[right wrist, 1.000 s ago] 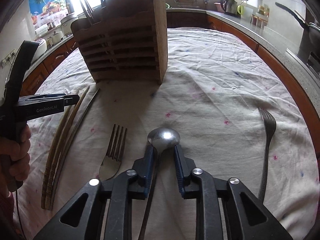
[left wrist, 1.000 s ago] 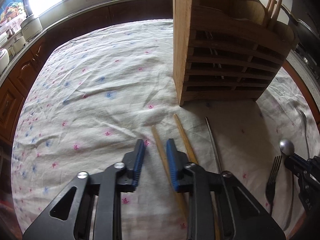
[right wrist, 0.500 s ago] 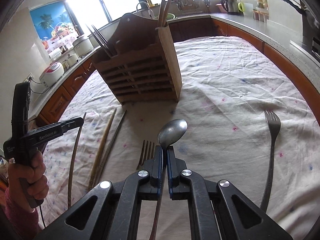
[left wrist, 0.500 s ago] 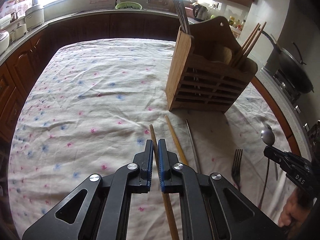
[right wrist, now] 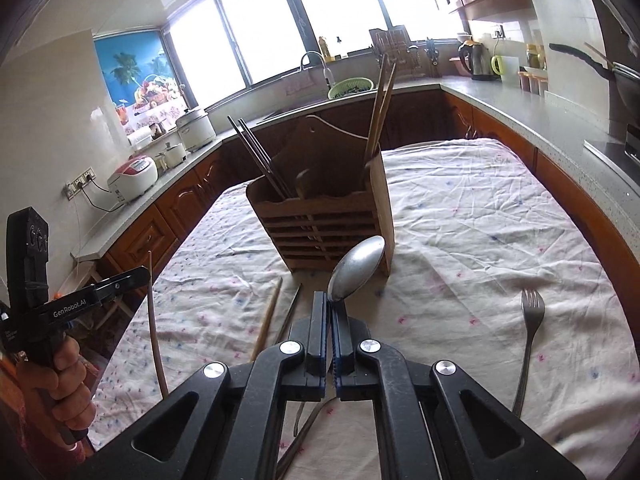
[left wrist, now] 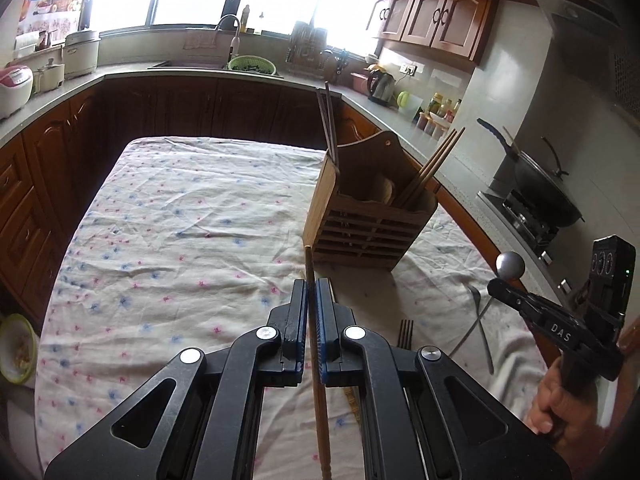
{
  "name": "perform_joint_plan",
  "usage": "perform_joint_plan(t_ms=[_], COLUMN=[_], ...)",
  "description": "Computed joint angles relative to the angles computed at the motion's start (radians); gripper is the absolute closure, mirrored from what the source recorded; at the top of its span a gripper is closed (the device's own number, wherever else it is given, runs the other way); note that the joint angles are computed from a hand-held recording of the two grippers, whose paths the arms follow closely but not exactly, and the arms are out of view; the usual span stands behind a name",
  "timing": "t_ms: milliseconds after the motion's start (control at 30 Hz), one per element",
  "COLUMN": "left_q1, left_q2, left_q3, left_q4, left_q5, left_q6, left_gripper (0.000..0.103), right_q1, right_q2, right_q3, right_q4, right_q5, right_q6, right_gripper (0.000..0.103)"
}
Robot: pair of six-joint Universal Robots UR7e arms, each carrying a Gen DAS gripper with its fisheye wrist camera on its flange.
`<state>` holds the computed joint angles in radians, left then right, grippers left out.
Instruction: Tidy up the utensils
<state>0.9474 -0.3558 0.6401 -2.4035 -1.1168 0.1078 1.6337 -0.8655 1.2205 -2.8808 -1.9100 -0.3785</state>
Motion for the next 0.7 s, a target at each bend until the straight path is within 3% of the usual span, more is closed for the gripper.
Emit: perform_joint_plan(t_ms=[367, 700], left_q1=[-0.019, -0.024], left_q2=[-0.081, -0.077], left_q3=[0.132, 0.115], left_q4=[-0.145, -0.187], left_q5=[-0.03, -0.027], left_q6=[0.028, 0.05], left_gripper=[0.1, 0.103], right_q1=[0.02, 0.028], right_q2=[-0.003, 0.002], right_q3=[0.008, -0.003], right_q4=[-0.037, -0.061], right_q5=[0.036, 0.049], right_q6=[-0.031, -0.045], right_gripper=[0.101, 0.101])
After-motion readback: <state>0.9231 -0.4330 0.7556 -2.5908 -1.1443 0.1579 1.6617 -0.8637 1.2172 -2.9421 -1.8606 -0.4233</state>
